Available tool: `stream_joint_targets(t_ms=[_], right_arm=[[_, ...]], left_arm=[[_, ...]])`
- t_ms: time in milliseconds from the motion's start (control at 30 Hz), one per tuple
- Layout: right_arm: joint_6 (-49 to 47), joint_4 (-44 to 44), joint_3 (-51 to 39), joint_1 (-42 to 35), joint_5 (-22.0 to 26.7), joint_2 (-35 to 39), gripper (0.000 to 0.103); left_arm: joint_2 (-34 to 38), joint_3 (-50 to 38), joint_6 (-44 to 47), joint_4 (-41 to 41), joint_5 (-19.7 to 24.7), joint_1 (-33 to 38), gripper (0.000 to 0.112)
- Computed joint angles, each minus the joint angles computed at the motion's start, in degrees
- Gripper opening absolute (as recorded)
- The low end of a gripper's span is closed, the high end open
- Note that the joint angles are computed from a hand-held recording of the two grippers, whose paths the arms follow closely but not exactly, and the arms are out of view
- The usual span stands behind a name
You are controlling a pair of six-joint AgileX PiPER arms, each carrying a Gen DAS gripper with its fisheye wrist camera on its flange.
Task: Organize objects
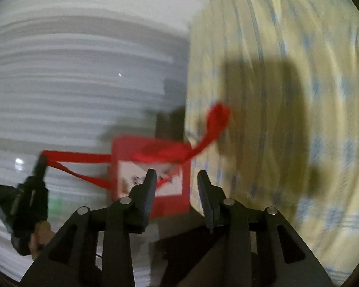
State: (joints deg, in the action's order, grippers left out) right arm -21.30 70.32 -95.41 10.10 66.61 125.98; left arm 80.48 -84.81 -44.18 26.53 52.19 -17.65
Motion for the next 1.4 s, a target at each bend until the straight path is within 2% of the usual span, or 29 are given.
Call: stream_joint_targets(t_ms=[33,67,200,233,300,333,367,500,667,800,900,967,1033,1133,1233,1333,1400], right_arm=[[0.16,0.60,-0.34,0.67,-0.11,0.89,0.060],[0.44,0.83,-0.84,1.58,-0.52,1.60,0.064],[6.04,-4.49,-7.49,5.38,-2.40,4.85,0.064],[7.65,-5.88,-9.96,6.24,-2.57,6.11,0.059],[9.86,-9.28,-13.92,7.84,-3.67,7.82,0.034],[10.80,-11.71,-15.65,8.50,-4.11,8.17,0.009],[11.91,-16.12,-17.65,9.53,-5.35,8.13,0.004],[16.52,-35.28,-16.90,12.80,-14.76,3.41,0.003],[23.94,-52.12,-15.14,13.90,-21.18,-0.24,0.003],[26.40,-61.33,-17.81,13.70,-22.44,-1.76,0.003],[25.38,-63.67,-14.27,12.56,-25.50,-5.36,0.003],[22.70,-61.94,-13.02,11.45,-27.23,-7.36,0.003],[15.42,-51.92,-10.85,9.52,-29.38,-10.29,0.003],[4.90,-34.73,-11.93,6.61,-26.11,-12.75,0.003],[-6.77,-18.93,-9.37,4.17,-24.06,-16.33,0.002],[-8.73,-16.40,-8.90,3.56,-23.51,-20.29,0.002],[-8.86,-18.15,-9.15,4.35,-25.28,-22.39,0.002]], left_arm=[[0.06,-0.02,-0.21,0.39,0.15,-0.20,0.001],[0.13,-0.05,-0.33,0.69,0.25,-0.24,0.001],[0.04,0.42,-1.22,2.13,0.63,-1.04,0.002],[0.07,0.46,-1.42,2.42,0.74,-1.16,0.002],[0.14,0.49,-1.32,2.43,0.78,-1.05,0.002],[0.11,0.52,-1.31,2.40,0.82,-1.01,0.002],[0.04,0.62,-1.26,2.40,0.83,-0.88,0.002],[-0.85,1.24,-1.12,3.24,1.01,-0.65,0.002],[-2.53,2.52,-1.34,3.42,0.64,0.97,0.002],[-3.67,3.33,-1.24,3.42,0.16,2.43,0.002],[-4.62,3.67,-1.24,3.70,0.10,3.29,0.002],[-5.34,3.79,-1.63,4.24,0.13,3.62,0.001],[-6.03,3.88,-1.59,3.67,-0.09,4.09,0.002],[-6.41,3.59,-0.44,1.13,-1.04,4.81,0.001],[-6.30,2.61,-1.38,2.93,-0.14,2.56,0.002],[-6.34,1.37,-3.77,7.00,1.31,-1.14,0.002],[-6.46,0.71,-4.60,8.59,1.61,-2.50,0.002]])
